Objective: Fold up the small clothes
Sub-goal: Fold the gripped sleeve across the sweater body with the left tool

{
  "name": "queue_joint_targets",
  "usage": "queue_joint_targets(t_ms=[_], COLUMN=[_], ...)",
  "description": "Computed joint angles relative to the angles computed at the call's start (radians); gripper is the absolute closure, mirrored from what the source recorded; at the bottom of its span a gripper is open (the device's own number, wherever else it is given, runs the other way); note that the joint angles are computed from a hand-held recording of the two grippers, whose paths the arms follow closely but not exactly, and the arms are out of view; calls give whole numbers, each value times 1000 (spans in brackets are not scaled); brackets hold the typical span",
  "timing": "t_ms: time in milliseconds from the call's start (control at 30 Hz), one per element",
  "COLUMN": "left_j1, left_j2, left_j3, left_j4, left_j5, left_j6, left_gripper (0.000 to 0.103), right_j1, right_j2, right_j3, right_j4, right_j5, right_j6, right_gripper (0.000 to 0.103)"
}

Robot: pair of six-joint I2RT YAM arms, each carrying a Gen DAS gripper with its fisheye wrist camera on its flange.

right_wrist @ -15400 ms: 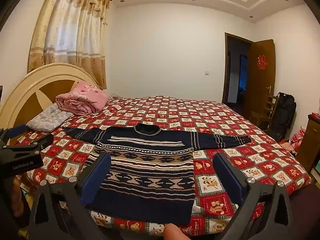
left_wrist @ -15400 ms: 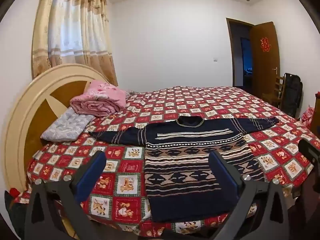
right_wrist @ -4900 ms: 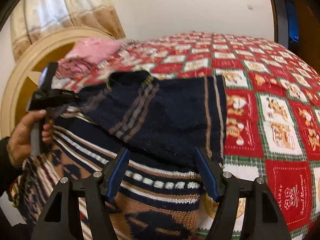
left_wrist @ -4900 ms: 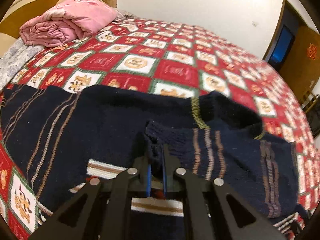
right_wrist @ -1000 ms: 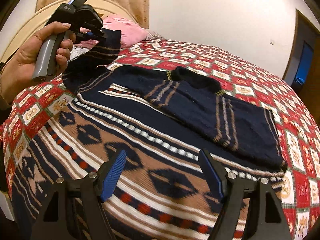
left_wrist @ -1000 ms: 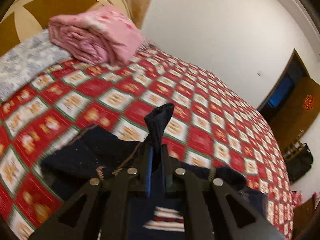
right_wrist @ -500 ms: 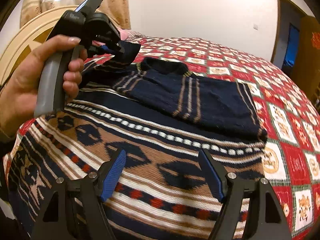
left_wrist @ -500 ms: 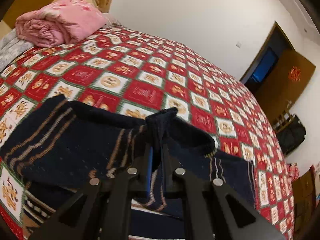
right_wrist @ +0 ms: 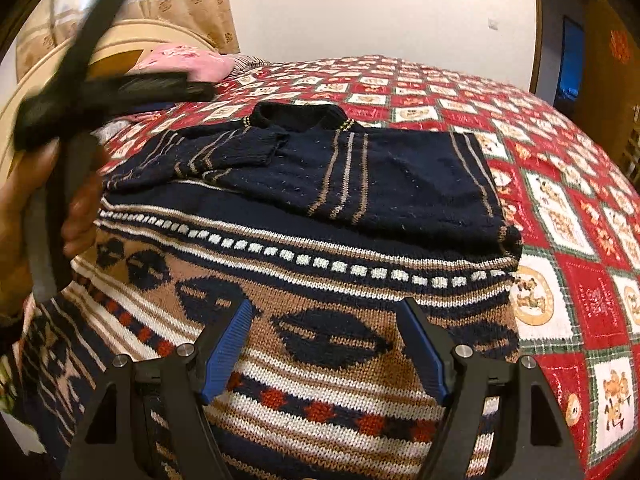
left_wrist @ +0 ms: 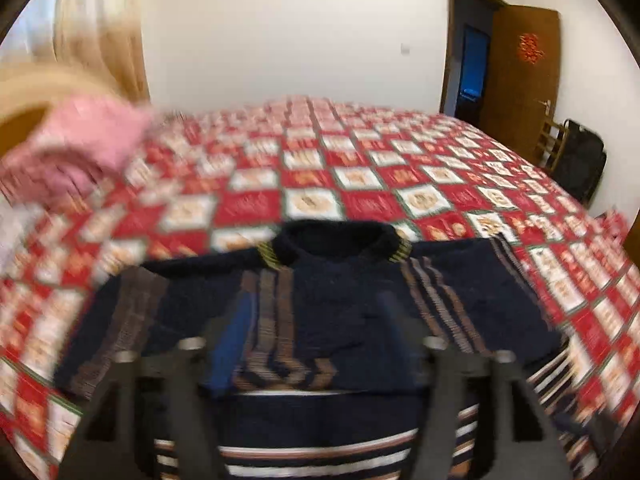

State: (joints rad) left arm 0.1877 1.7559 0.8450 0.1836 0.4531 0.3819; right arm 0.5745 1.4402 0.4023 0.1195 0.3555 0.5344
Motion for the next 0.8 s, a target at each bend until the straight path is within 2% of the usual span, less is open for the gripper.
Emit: queue_joint_targets(t_ms=[100,167,200,233,333,400,533,633,733,800], left_j1=[108,168,195,223,297,330,348,362,369,379], left_j2=[3,52,87,123,256,348,438,431,402,415], left_j3=[-76,-53,-22,18,200,321,428,402,330,352], left_j4=[202,250,251,234,83,-19,-127,-105,-17,-35], left_j5=[-25,-43,-54,-61,-56,-38,-12,12,23,42], left_j6=[65,84,83,77,24,-10,-35,-46,-54,-63], left_gripper=[15,8,8,8,8,8,8,8,8,8], right_j1=[-64,-104,-118,-136,-190,-225,-274,-304,-312,-306], right_j2=[-9,10,27,50,136,216,369,470,539,590], right_j3=[30,76,104,137,233,315,455,543,597,649], right_j4=[-5,-17,-22,-23,-15,-23,-25,-6,26,17], right_j5=[-81,-131,-145,-173,-283,-352,-447,-487,-499,-508], right_j6=[-5,-6,-9,-12,5,33,94,147,185,201], right_gripper=[27,27,27,27,28,35,43,43,43,43])
